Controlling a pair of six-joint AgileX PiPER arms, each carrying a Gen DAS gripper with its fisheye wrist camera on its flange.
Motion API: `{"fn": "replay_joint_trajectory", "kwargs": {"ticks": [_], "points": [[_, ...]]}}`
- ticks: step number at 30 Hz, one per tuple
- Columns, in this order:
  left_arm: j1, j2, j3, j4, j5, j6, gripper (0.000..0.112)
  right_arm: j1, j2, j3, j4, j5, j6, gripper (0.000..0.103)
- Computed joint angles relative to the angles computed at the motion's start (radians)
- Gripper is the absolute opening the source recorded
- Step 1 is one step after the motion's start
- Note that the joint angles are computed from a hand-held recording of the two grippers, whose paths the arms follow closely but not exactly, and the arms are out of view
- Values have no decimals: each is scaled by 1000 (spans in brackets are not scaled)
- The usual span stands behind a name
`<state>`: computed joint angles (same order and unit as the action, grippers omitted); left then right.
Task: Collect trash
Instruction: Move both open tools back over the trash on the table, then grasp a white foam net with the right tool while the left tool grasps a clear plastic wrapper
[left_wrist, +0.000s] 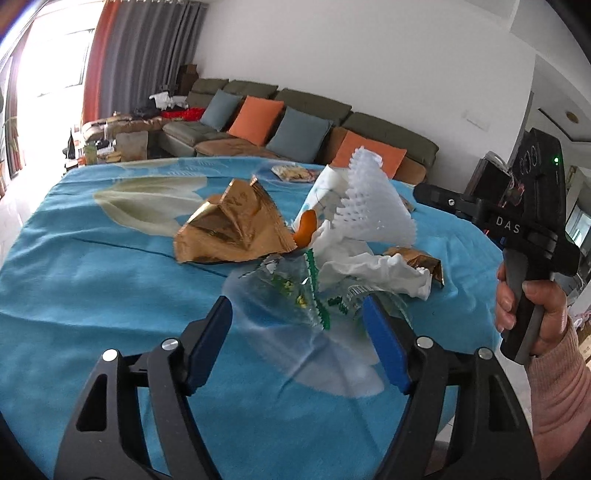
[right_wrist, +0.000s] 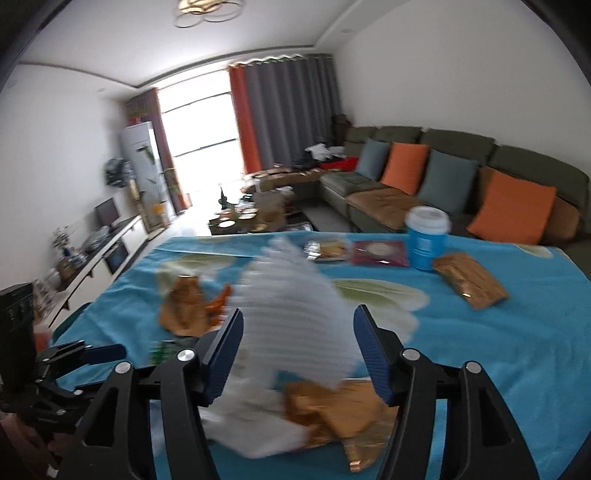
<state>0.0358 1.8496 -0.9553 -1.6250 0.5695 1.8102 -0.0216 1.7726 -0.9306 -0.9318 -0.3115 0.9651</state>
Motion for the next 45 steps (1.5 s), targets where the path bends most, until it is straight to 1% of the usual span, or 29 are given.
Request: {"fn": "replay_joint_trajectory", "kwargs": {"ticks": [2, 5, 6, 7, 11, 12, 14, 15, 16, 17, 18, 19, 20, 21, 24, 25, 30, 31, 34, 35, 36, 37, 38, 41, 43, 45], "points": [[-11, 20, -29, 33, -12, -47, 69, -25, 26, -18, -45, -2, 45, 66], [-15, 34, -51, 90, -21, -116, 65, -74, 65, -47, -190, -35, 179, 67], [-16, 40, -61, 115, -24, -143, 63, -88, 89, -72, -260, -50, 247, 67], [-20, 54, -79, 149, -27, -187, 62, -85, 88, -73, -290, -53, 281, 67], [-13, 87, -122, 227, 1, -278, 50, -94, 123, -115, -432, -107, 417, 67], [-9, 95, -131, 242, 14, -293, 42, -99, 130, -121, -450, -129, 432, 67], [-2, 109, -146, 265, 39, -317, 33, -102, 144, -136, -483, -147, 461, 65], [6, 120, -158, 278, 61, -332, 29, -87, 146, -143, -485, -137, 473, 59], [12, 129, -166, 279, 80, -335, 28, -91, 152, -148, -499, -148, 483, 54], [17, 131, -166, 278, 94, -335, 24, -95, 157, -152, -512, -159, 493, 44], [20, 131, -165, 274, 93, -331, 21, -94, 157, -150, -512, -160, 493, 37], [21, 130, -162, 270, 92, -326, 19, -96, 157, -148, -514, -163, 491, 33], [22, 129, -161, 266, 91, -323, 15, -99, 158, -147, -521, -169, 493, 23], [23, 129, -161, 265, 87, -322, 12, -102, 159, -145, -527, -176, 493, 16], [34, 130, -159, 261, 96, -318, 11, -103, 156, -141, -534, -188, 486, 7], [38, 126, -153, 254, 96, -310, 10, -102, 151, -135, -527, -194, 470, 6], [73, 104, -126, 234, 122, -279, 9, -96, 119, -109, -505, -224, 425, 5], [80, 95, -117, 225, 123, -268, 9, -92, 112, -102, -496, -219, 413, 5], [99, 75, -97, 206, 133, -242, 8, -87, 118, -115, -511, -210, 423, 9], [104, 68, -88, 196, 131, -229, 8, -82, 118, -119, -524, -203, 437, 24], [109, 62, -80, 190, 130, -219, 8, -74, 117, -116, -505, -185, 426, 49], [116, 56, -75, 188, 134, -215, 8, -73, 126, -119, -484, -183, 413, 58], [119, 51, -70, 183, 133, -211, 8, -74, 136, -128, -488, -189, 420, 62], [132, 43, -61, 180, 137, -209, 8, -82, 183, -179, -568, -216, 510, 62], [139, 41, -58, 182, 137, -210, 8, -84, 212, -214, -623, -237, 573, 57], [146, 38, -55, 184, 139, -211, 8, -94, 229, -238, -653, -271, 600, 33]]}}
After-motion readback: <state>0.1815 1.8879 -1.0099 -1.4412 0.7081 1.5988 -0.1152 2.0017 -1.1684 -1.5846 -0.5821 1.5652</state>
